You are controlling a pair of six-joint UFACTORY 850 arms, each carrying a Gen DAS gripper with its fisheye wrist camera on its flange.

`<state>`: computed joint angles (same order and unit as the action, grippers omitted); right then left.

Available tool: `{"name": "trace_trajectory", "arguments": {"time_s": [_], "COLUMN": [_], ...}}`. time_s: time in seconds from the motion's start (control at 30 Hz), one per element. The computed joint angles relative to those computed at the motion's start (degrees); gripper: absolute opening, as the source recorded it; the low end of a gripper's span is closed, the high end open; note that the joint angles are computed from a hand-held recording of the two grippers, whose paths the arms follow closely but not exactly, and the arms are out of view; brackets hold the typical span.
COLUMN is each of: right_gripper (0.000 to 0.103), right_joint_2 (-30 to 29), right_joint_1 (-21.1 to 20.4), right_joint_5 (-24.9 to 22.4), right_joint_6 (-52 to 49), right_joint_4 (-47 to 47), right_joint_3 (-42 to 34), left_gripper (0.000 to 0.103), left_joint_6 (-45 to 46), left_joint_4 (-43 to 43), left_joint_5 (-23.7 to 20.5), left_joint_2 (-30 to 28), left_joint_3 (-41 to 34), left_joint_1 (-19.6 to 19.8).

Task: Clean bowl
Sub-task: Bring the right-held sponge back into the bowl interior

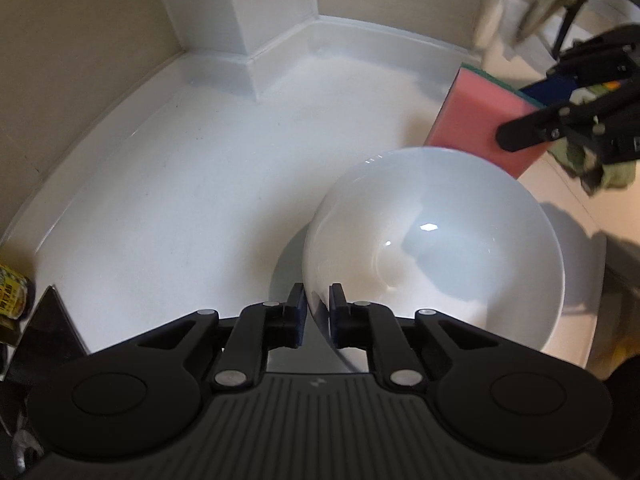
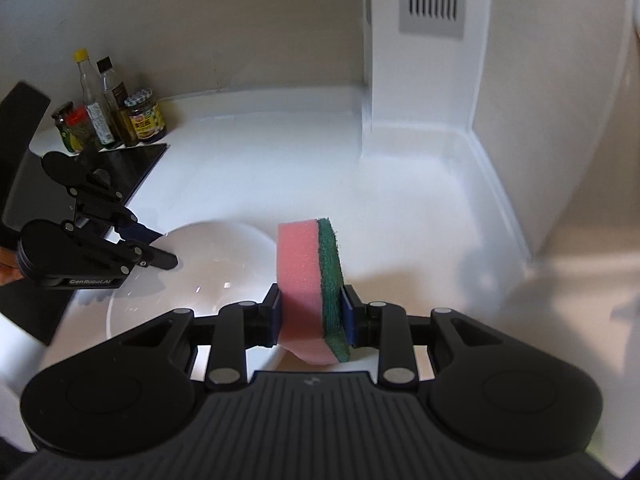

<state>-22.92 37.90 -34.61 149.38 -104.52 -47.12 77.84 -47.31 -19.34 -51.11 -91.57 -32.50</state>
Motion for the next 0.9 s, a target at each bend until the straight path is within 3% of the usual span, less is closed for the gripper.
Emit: {"name": "trace_trajectory", "arguments": {"time_s": [0.07,0.2,0.3,0.4,0.57,0.8,0.9], "right_gripper": [0.026,0.026,0.026,0.026,0.026,0.026,0.026], "right_joint_2": [0.50,4.09,5.22,2.82,-2.97,-7.51,-6.12], "right_joint_1": [2.46,7.53,10.47,12.93,16.45,17.08,16.84], "right_joint_5": [-6.15,-12.79,-9.38,-6.51,-9.00,-9.15,-7.12], "right_joint_6": [-5.11,-10.87,-17.68,-30.61,-48.61,-50.28,-51.88], "right_joint_4": [1.44,-5.53,-10.61,-8.39,-0.47,-1.85,-0.71], "right_joint_3": [0.22,3.76,4.72,3.01,-1.42,-6.33,-5.32], "left_gripper": [0.014,0.014,0.013,0.010,0.009,0.006,0.006], "left_joint_6": [-5.00,2.65,8.22,6.16,6.36,2.69,1.03], "left_joint_4": [-0.68,-12.31,-17.09,-16.76,-15.65,-10.83,-8.31], "left_joint_5": [0.16,1.84,1.83,-0.09,0.87,0.21,-1.86], "left_joint_2": [0.44,3.42,3.46,2.46,2.63,1.85,0.70], "left_joint_3": [0.62,6.03,7.07,5.78,5.79,4.08,2.05], "left_joint_1": [0.41,1.39,1.56,2.18,1.87,1.63,1.87]}}
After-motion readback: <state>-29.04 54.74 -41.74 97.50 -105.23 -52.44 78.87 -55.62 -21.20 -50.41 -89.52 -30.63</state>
